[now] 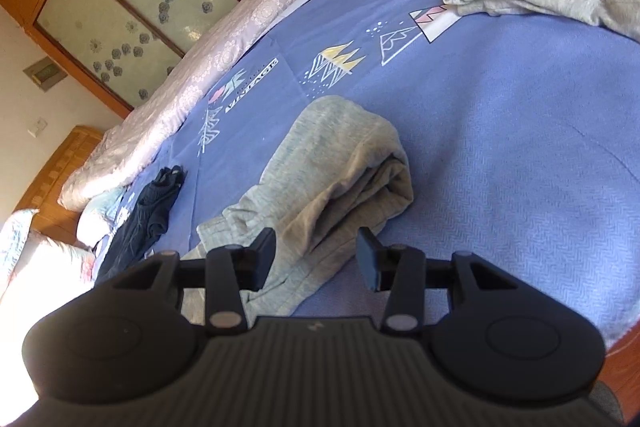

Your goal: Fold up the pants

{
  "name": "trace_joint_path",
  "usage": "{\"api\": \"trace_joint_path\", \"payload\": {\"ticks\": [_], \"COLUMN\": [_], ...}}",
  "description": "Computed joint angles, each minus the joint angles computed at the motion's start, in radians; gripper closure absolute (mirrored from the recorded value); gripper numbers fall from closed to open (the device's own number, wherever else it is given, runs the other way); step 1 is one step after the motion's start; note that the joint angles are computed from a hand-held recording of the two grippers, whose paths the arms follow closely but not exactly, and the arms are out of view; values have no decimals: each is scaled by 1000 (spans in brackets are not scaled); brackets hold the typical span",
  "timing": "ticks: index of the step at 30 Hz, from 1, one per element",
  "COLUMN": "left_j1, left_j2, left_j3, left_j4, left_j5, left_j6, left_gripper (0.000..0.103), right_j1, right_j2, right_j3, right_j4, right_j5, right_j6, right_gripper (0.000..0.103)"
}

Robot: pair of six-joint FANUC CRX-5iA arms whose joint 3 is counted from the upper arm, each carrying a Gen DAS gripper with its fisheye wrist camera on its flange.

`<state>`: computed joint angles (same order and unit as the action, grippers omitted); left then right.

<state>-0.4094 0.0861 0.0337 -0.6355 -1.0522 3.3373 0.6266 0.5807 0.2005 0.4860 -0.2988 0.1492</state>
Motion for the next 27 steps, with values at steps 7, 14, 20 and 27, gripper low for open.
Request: {"api": "trace_joint_path", "payload": {"ticks": [7, 14, 20, 27], "left_j1": [7, 36, 30, 60], "left_j2": [250, 529, 680, 762], "left_j3": [298, 568, 758, 837], "left_j4": [150, 459, 520, 474], "left_j5": [240, 296, 213, 13], "left_j6": [-449, -817, -900, -821], "left_gripper": [77, 77, 76, 97], "right_j1": [-53, -82, -67, -51], "right_j2": [-34, 27, 118, 123], "right_j3": [-115, 22, 157, 204], "right_j4": [134, -246, -168, -256], "right_j5": [104, 84, -3, -88], "right_j6": [-213, -30, -13, 142], "right_gripper": [44, 38, 33, 74]}}
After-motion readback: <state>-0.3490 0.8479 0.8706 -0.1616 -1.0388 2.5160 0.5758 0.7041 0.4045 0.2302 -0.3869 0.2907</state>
